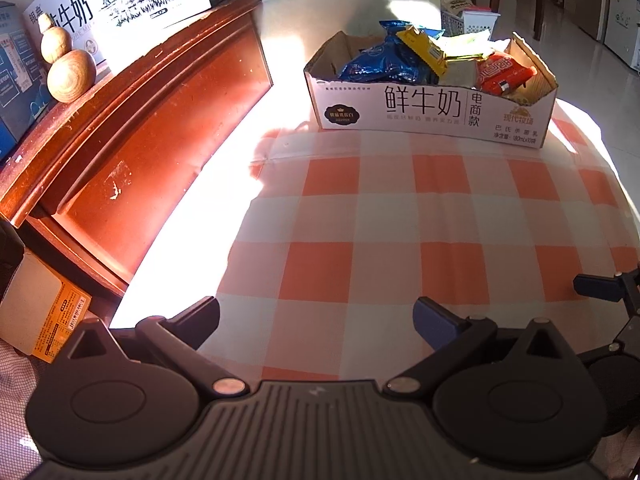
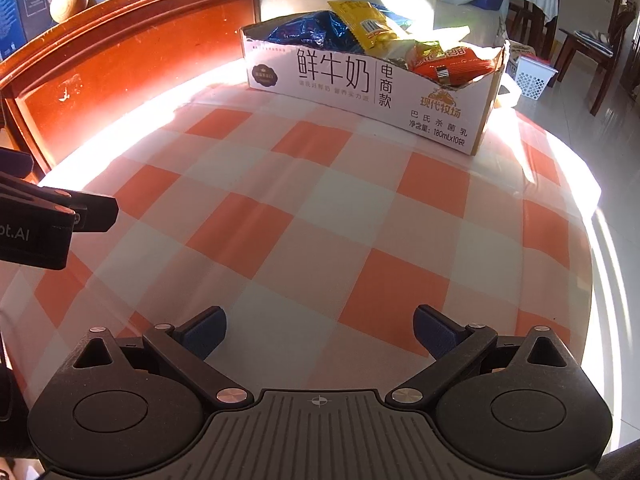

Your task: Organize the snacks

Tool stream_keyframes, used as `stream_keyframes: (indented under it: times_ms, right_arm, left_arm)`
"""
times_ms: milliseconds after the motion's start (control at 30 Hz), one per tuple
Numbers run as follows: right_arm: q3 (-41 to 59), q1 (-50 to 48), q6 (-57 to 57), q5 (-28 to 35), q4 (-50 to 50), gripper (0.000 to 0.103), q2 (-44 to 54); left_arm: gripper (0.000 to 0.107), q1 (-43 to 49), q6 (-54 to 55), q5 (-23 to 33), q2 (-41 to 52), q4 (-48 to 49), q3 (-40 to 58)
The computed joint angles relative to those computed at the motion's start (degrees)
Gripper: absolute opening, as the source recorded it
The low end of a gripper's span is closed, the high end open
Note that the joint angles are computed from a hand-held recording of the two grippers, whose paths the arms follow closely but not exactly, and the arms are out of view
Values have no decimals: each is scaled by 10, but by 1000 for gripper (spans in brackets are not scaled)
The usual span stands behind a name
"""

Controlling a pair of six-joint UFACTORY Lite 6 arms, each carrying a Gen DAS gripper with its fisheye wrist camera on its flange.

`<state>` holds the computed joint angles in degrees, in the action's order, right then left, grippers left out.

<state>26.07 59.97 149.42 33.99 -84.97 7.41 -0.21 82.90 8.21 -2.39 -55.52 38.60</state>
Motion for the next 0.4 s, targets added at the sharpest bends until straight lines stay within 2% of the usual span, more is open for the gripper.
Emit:
stream_keyframes:
  times_ms: [67,200,400]
  right_arm:
    - [13,21,63,30,-41,103,42]
    - [16,20,173,51,-150,103,78]
    - [41,10,241,117,-239,103,144]
  left_arm:
    - [102,12,14,9,0,-12,3]
    - [102,24,50,16,1,-45,4]
    - [102,37,54,28,6,-51,11]
